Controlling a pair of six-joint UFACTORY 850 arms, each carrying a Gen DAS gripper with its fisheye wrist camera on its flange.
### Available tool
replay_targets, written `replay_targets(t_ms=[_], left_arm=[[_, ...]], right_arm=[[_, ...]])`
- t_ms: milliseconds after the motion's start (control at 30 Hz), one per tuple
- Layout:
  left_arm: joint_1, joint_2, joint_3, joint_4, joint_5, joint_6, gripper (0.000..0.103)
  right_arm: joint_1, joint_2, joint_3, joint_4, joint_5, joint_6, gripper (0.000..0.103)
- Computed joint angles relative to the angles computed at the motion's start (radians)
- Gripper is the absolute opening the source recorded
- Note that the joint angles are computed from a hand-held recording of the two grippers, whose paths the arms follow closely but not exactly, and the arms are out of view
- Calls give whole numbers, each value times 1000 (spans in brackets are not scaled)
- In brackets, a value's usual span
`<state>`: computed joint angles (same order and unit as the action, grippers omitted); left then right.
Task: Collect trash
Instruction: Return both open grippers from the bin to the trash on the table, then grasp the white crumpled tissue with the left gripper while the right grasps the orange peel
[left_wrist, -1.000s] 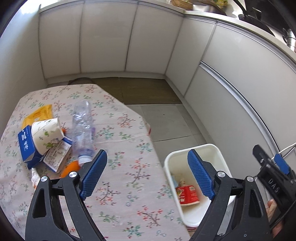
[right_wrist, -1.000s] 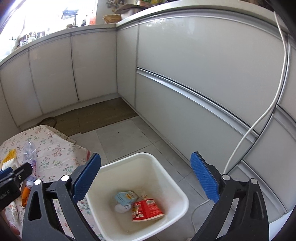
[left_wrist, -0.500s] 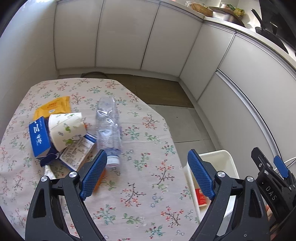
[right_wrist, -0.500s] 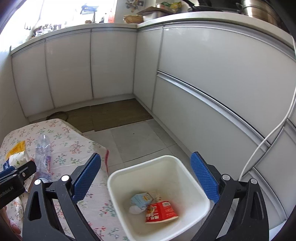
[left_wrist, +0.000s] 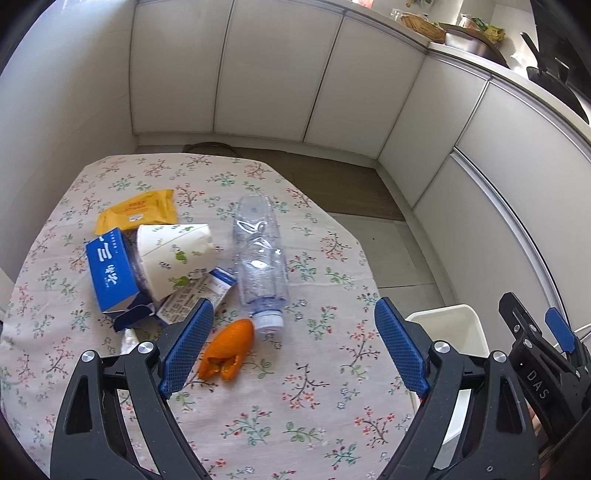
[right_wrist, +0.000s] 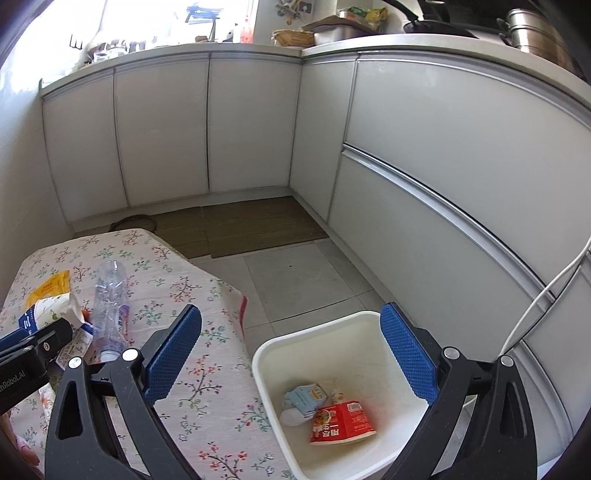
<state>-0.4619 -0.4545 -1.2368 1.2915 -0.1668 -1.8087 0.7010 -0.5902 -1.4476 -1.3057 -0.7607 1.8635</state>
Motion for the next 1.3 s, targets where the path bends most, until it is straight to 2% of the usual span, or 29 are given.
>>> replay_targets(t_ms=[500, 700, 833, 1100, 1300], left_arm=[[58, 49, 76, -49, -31, 40, 85], [98, 68, 112, -119, -25, 89, 85], [121, 73, 126, -182, -26, 144, 85], [166, 65, 139, -419, -31, 360, 85], [203, 40, 139, -733, -28, 654, 85]], right_arm=[[35, -88, -121, 40, 50, -94, 95], [52, -134, -183, 75, 73, -154, 95], [56, -167, -230, 135, 117, -229, 96], [66, -219, -312, 233, 157, -328, 96], [80, -275, -390, 289, 153, -407, 96]])
